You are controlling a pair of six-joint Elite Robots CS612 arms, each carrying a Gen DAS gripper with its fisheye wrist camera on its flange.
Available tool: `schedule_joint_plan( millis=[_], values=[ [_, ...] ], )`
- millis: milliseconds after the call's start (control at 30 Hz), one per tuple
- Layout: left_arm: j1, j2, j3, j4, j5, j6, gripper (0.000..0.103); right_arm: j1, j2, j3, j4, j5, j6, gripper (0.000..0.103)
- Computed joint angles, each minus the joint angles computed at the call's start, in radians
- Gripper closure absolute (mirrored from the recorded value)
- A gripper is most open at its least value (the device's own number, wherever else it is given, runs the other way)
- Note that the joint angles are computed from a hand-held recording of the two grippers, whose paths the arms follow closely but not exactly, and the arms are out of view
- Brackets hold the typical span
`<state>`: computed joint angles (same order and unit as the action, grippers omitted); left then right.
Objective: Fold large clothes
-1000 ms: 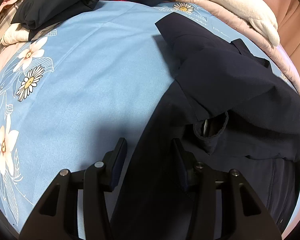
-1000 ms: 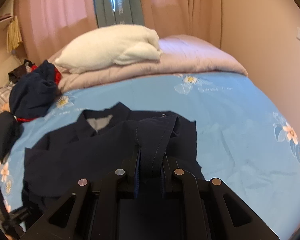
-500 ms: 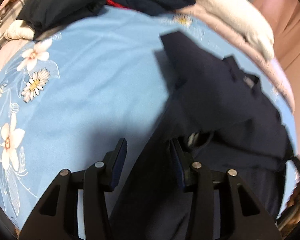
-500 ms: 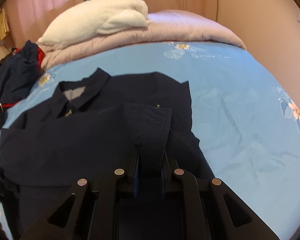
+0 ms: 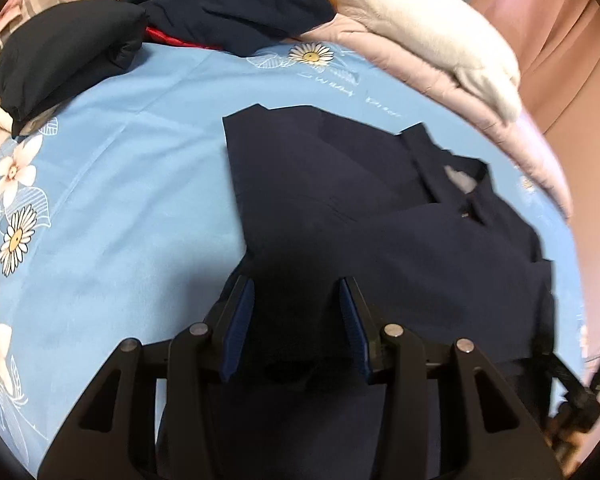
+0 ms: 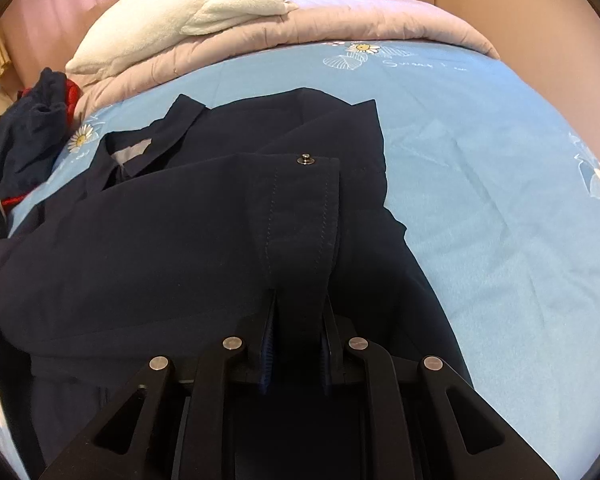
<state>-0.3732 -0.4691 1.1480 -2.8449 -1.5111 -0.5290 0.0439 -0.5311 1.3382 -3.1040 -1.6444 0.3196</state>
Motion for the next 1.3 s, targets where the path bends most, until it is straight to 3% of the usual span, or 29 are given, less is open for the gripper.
schedule_joint_plan(
  millis=[133,467,700,900,1300],
  values=[
    [-0.001,0.014,-0.019,0.037,0.023,0.019,0.058,-0.002,0.002,0.003,-0.004,0.005,0.001,0.087],
    [0.009,0.033,-0.041,0.079,-0.003,0.004,0.054,-0.003,0.006,0.004,-0.001,0.007,0.008,0.087],
    [0.012,0.031,-0.031,0.064,-0.010,-0.014,0.054,-0.012,-0.031,0.069,-0.089,0.027,0.023,0.070],
    [0.009,0.029,-0.029,0.061,0.000,-0.015,0.054,-0.015,-0.043,0.093,-0.130,0.034,0.025,0.068],
    [0.012,0.034,-0.034,0.071,0.002,-0.007,0.050,-0.017,-0.016,0.061,-0.055,0.016,0.048,0.068]
  ],
)
